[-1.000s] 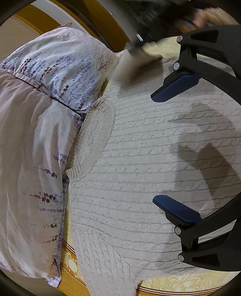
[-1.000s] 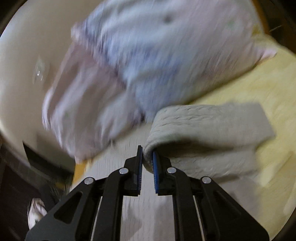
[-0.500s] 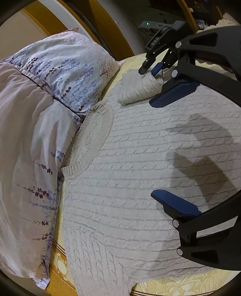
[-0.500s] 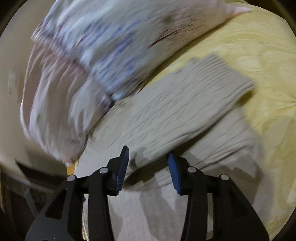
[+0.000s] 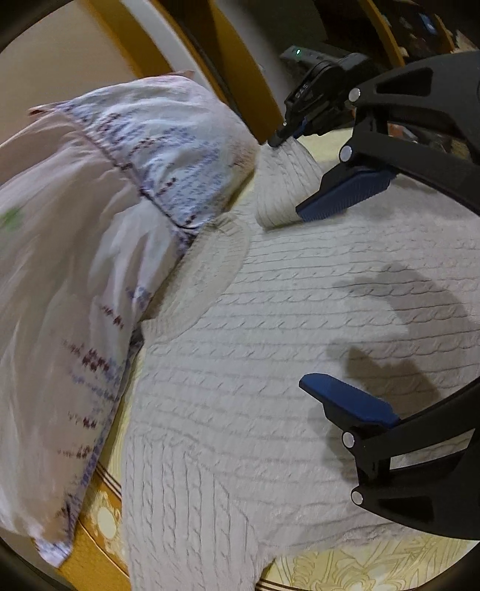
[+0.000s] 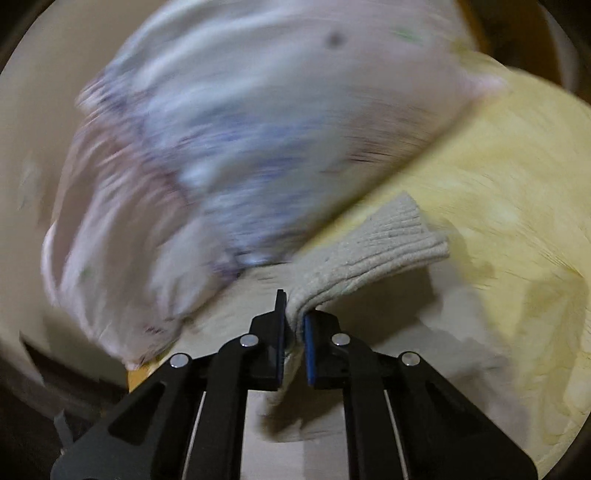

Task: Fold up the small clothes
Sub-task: 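Fold the held sleeve across the sweater body and open the right gripper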

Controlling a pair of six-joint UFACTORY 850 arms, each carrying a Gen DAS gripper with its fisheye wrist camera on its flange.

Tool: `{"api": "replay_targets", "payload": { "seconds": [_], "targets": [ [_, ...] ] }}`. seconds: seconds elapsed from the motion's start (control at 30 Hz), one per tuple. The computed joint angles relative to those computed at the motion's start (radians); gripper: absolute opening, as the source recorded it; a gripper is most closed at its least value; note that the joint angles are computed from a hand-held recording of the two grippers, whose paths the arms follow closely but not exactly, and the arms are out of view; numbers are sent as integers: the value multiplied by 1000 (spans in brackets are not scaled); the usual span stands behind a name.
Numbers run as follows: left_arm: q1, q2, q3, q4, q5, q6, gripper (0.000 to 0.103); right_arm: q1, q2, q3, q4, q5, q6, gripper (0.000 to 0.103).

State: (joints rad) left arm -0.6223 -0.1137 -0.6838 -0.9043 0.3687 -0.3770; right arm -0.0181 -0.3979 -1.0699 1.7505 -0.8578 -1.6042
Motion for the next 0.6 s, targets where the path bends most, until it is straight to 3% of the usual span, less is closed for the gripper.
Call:
{"api": "replay_targets", "payload": {
  "seconds": [0.13, 0.23, 0.27, 0.37, 0.5, 0.6],
  "targets": [
    [14, 34, 52, 124, 48, -183, 86, 127, 46, 40, -124, 4, -135, 14],
    [22, 48, 77, 149, 61, -246, 85, 211, 13, 29, -338, 39, -78, 42],
    [28, 50, 85, 175, 60, -281, 83, 222, 4, 30, -384, 48, -46, 45],
    [41, 41, 93, 263, 55, -376, 80, 195, -19, 38, -420, 0, 6, 48],
    [66, 7, 78, 370, 23, -470, 75, 88, -42, 40, -366, -62, 60, 49],
    [80, -16, 60, 359, -5, -450, 72, -4, -83, 25, -313, -100, 150, 49]
  ]
}}
